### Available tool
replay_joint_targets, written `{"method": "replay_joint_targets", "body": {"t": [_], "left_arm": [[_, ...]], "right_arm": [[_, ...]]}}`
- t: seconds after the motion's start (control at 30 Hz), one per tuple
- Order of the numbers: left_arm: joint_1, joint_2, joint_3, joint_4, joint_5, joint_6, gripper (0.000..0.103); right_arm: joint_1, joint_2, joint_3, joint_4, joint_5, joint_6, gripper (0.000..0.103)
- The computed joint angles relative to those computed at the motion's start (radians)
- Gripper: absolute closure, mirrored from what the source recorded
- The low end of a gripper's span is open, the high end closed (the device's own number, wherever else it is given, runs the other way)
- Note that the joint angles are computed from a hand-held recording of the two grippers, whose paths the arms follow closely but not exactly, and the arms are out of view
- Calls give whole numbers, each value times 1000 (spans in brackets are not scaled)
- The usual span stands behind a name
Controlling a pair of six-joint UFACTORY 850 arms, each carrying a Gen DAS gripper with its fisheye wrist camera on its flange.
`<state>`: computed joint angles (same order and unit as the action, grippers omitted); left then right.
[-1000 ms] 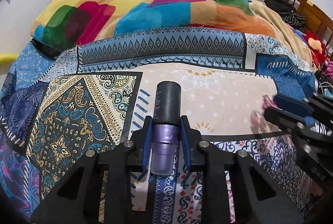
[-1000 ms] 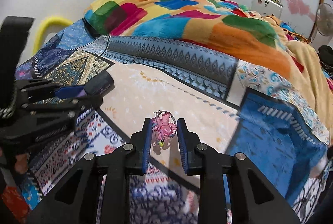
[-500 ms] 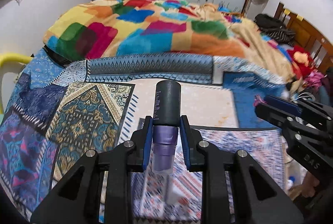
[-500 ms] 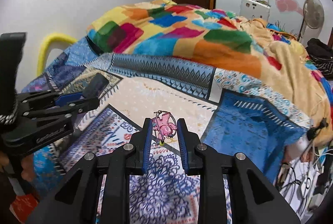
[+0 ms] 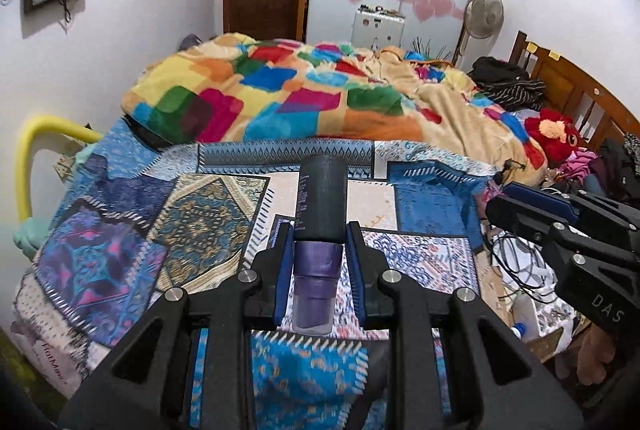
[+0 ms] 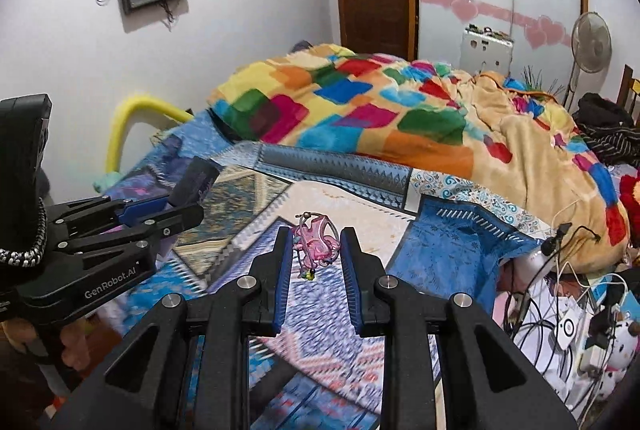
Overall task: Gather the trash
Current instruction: 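Carry the tube and pink toy with both tools down over the white bin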
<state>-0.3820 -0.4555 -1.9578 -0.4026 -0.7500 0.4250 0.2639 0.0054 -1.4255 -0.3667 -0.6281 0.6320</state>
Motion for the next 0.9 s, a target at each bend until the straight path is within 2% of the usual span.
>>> {"method": "replay_joint_targets", "body": {"t": [0.43,0.67,0.9], "left_arm": [[124,326,330,-118,21,133,78],[243,437,458,-170,13,185,78],[379,509,545,-187,7,233,78]], "right_arm": [[179,71,-15,-106,-106,146,81],[315,65,-25,-188,-160,222,81],[399,31,-35,-163,-159,268,81]]}}
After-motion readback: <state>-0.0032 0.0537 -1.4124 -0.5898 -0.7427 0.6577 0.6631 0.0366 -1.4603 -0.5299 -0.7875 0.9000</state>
